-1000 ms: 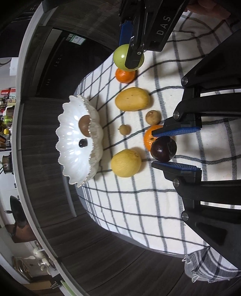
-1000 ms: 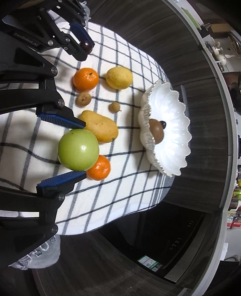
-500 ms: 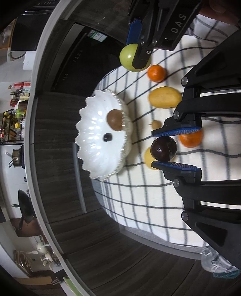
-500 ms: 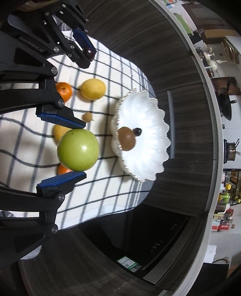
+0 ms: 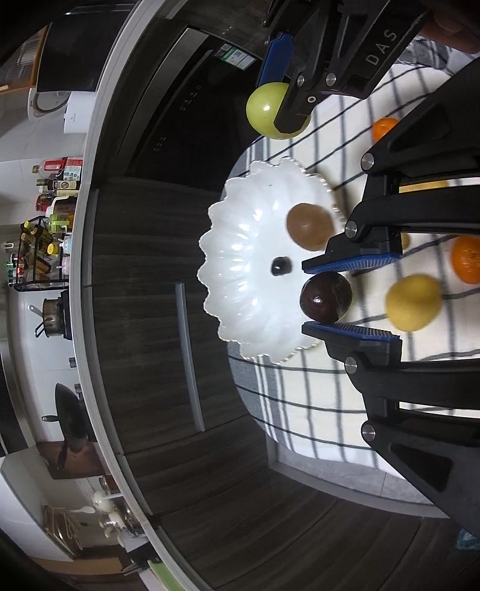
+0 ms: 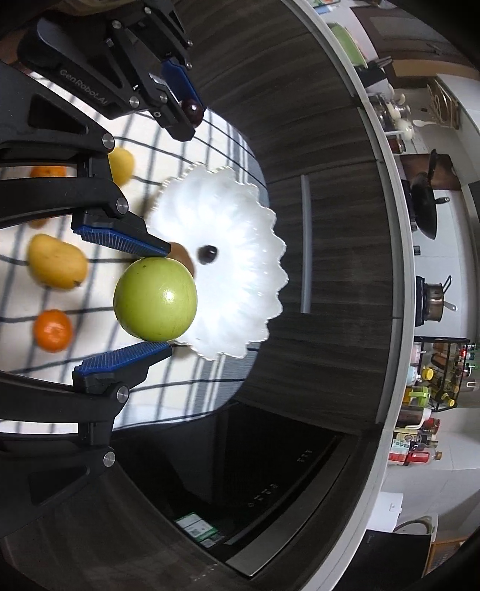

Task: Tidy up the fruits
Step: 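Carry the plum and green apple into the white bowl and release both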

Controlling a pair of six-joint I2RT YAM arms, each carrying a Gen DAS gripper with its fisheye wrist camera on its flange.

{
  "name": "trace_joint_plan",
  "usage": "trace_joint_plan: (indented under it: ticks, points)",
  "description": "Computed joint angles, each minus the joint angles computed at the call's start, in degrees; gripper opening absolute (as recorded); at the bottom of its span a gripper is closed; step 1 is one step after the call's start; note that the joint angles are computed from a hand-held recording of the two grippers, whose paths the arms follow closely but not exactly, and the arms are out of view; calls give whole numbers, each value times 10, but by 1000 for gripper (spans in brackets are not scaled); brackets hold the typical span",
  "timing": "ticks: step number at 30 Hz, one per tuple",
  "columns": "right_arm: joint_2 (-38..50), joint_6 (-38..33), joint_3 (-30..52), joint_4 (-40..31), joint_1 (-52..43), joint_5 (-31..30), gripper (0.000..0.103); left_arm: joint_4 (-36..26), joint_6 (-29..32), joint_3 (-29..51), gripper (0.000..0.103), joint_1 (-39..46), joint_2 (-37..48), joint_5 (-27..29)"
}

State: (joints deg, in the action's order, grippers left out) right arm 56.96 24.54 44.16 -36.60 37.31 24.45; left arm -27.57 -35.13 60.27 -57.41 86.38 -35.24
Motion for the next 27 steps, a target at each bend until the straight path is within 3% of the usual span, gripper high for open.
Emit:
trace_joint_plan:
  ticks: [4, 10, 19, 27]
  points:
    - [42, -37, 22, 40, -42, -25, 48, 20, 28, 26, 27, 43, 33, 43]
    - [104, -63, 49, 86, -85, -55, 48, 52, 52, 51, 27, 79, 76, 56]
    - [192, -66, 69, 140, -124, -84, 48, 95, 83, 83, 27, 126, 145, 76]
    - [278, -55, 92, 177, -149, -105, 48, 109, 74, 109, 27, 162, 204, 103]
